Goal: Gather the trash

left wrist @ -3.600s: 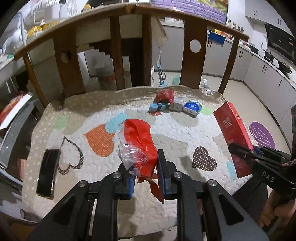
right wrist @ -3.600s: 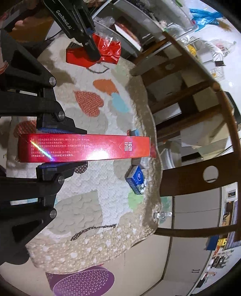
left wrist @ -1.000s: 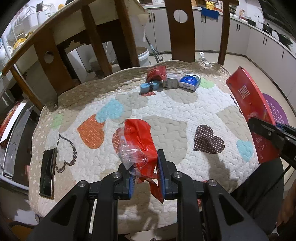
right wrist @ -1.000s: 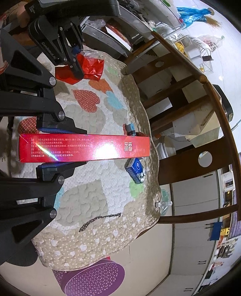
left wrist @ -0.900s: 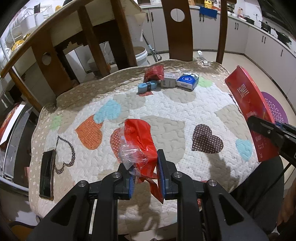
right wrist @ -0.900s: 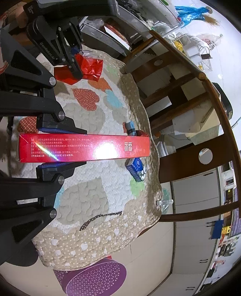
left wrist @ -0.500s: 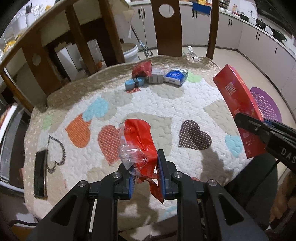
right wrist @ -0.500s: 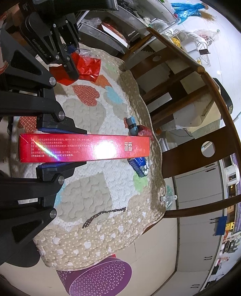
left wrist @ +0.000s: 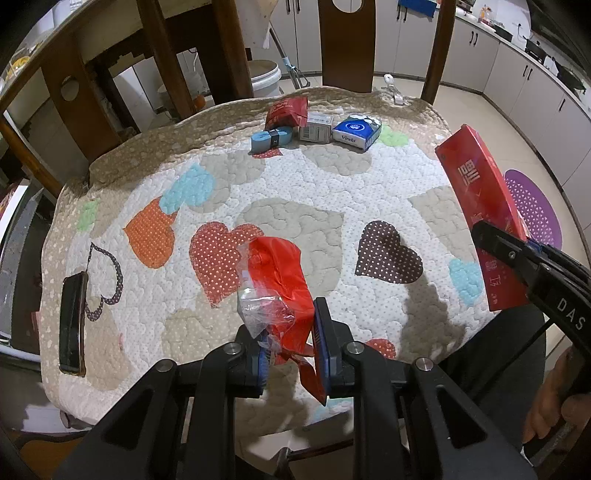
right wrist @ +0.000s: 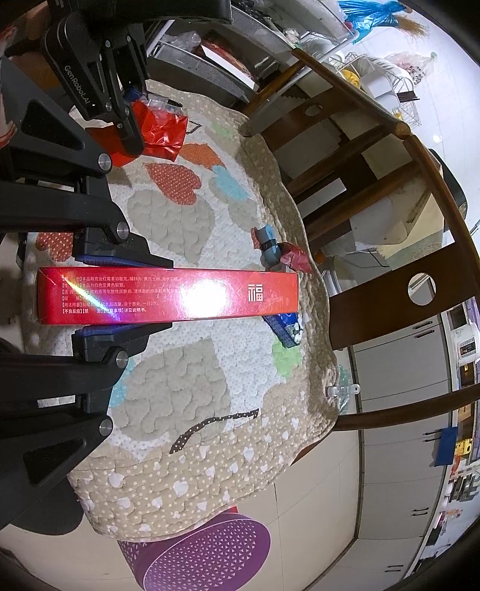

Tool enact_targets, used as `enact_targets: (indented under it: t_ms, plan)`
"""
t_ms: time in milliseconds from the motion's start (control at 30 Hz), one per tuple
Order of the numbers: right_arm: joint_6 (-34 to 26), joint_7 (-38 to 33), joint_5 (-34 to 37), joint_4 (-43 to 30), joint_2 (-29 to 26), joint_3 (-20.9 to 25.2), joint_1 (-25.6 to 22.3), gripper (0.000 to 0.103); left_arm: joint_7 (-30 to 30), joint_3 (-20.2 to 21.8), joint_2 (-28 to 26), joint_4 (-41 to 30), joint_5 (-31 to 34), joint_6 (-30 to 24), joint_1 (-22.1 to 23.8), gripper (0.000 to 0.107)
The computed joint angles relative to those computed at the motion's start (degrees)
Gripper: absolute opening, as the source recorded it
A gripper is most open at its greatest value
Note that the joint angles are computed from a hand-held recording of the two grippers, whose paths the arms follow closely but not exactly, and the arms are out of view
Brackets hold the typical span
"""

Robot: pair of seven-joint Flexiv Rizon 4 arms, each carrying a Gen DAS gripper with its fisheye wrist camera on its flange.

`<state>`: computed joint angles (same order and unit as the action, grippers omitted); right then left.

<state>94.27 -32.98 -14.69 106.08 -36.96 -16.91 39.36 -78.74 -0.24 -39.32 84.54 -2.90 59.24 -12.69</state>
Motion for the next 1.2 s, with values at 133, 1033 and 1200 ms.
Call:
enact_targets:
  t_ms: [133,1033,1200]
  plan:
    - [0.04,0.03,0.17,-0.13,-0.18,0.23,-0.28,0.026,-0.09,0.19,-0.11,-0.15,0.43,0.33,-0.29,0.020]
    - [2.54,-0.18,4.13,2.62,0.46,-1.71,0.66,0.026,-1.75,2.39,-0.42,-2.22,6.21,2.19,-4.03,0.020]
    - [3.45,-0.26,5.70,3.82,0.76,-2.74,1.12,0.026,-1.77,2.61,-1.07,-3.23,7.36,2.73,-5.01,0.020]
